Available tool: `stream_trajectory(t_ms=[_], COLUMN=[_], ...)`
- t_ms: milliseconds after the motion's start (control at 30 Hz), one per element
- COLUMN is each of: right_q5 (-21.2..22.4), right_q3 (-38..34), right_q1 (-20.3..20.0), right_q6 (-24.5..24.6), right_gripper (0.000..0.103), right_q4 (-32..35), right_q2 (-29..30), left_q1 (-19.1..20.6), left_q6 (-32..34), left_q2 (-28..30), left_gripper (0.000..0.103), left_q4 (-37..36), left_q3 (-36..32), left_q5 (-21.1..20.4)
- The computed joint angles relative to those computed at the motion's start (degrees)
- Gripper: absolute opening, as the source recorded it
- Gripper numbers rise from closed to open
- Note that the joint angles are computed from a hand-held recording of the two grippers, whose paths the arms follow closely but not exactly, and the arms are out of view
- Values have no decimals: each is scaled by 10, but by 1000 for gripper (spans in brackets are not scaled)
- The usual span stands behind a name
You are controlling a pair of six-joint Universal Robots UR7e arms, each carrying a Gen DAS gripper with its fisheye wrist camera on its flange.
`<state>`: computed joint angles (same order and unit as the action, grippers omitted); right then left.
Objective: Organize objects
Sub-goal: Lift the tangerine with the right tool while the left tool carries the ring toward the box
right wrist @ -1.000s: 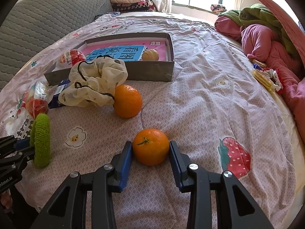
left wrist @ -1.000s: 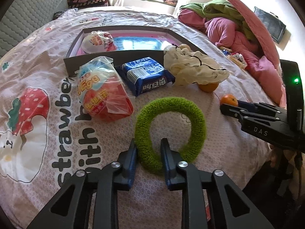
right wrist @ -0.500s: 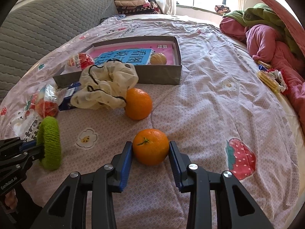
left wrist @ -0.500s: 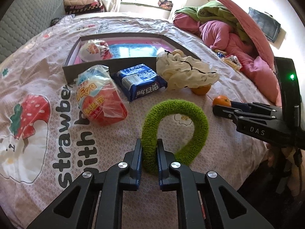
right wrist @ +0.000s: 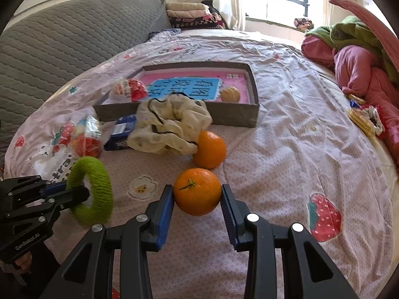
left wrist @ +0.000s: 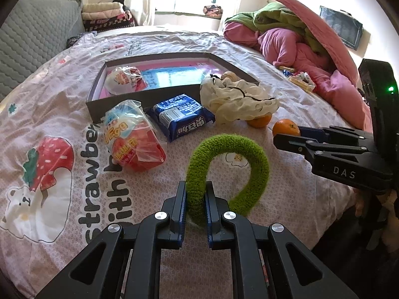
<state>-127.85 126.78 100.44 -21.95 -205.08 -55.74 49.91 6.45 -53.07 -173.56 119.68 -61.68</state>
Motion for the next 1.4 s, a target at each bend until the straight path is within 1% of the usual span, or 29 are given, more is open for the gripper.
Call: stream_trajectory(t_ms=[167,333,533,633,767,1033,1267,1400], right_q5=[22,51,70,67,65,84,88,92], right_q3=[5,10,11,7,5,2,-4,-5], right_q1=[6,11,23,29,30,27,34,33], right_q6=[-22,-48,-81,-91,-93,-84,-102,-102], right_gripper=[38,38,38,38,38,38,38,38], right_q4=[-28,-58,-90,-95,-101,-102,-122,-118], right_q2=[0,-2,6,12,16,12,21,21], left_q1=[0,-2,-8,-9,-8,-12,-15,-15], left_q6=[-1,5,16,18,21,19,15,11], left_q2=[-3,-3,-4,-2,-2,-3,-4,-4], left_gripper=[12,12,12,12,12,12,12,12], left_q4=[-7,-29,-68,-71,-75,-84,-84,-85], left_q3=[2,7,14,13,14,10,4,1], left_q5=[-1,1,9,13,15,27,34,35])
